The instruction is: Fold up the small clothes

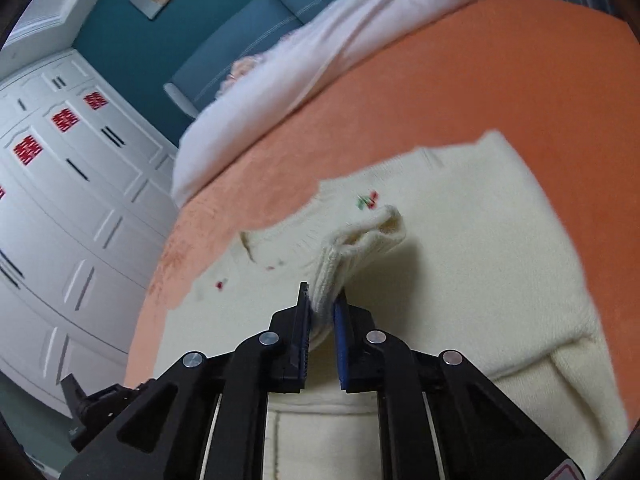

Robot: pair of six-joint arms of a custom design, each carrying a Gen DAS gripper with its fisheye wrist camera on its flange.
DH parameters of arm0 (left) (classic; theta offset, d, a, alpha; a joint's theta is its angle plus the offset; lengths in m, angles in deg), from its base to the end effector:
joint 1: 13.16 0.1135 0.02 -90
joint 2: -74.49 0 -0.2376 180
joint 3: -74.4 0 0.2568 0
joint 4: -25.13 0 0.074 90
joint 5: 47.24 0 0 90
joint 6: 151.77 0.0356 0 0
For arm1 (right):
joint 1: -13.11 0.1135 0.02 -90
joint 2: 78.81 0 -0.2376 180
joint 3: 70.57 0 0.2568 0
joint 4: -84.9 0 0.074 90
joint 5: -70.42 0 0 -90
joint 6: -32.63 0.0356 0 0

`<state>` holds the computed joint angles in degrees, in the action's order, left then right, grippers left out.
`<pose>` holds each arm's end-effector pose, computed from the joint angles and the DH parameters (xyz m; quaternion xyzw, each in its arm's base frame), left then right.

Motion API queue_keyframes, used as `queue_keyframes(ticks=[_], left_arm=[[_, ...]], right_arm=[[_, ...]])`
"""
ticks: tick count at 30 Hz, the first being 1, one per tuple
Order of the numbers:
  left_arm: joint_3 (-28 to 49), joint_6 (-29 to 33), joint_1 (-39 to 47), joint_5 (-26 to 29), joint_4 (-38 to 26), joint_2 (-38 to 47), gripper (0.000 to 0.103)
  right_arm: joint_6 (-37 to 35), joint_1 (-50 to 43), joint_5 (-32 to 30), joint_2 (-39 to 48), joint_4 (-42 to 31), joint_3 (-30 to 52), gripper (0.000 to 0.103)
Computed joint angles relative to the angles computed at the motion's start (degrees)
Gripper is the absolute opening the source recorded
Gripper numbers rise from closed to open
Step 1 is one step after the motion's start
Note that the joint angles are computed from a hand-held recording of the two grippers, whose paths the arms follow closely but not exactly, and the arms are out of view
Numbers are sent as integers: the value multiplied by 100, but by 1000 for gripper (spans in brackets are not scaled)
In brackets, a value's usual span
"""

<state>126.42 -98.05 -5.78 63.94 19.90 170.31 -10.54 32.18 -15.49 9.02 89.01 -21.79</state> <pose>0.2989 0.0257 0.0912 -0.2827 0.8787 -0.2526 0.2902 0.2846 0.0957 0.1264 0.2286 0.8564 0.2247 0.4048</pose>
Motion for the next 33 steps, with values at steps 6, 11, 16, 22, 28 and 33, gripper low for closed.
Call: queue_keyframes(ticks=[6,11,16,22,28,33], left_arm=[[50,389,-91,-218,-14,165,11],[-11,593,-75,-239,106,203,11],[-77,594,-137,-358,187,183,11],[-8,716,-144,-364,44,187,11],[-99,900,-224,-501,173,160,11],[-280,1151,-180,-552,-627,-609,11]], right_arm=[[-308,-65,-36,1139,-125,167,8],[-155,410,871,-246,-434,-376,12],[-766,1188,1661,-274,-976,150,12],[-842,747,1132,1280,-1155,826,4],[-851,952,1702,357,-1385,310,4],[-708,895,1408,-67,-1719,-19,4]])
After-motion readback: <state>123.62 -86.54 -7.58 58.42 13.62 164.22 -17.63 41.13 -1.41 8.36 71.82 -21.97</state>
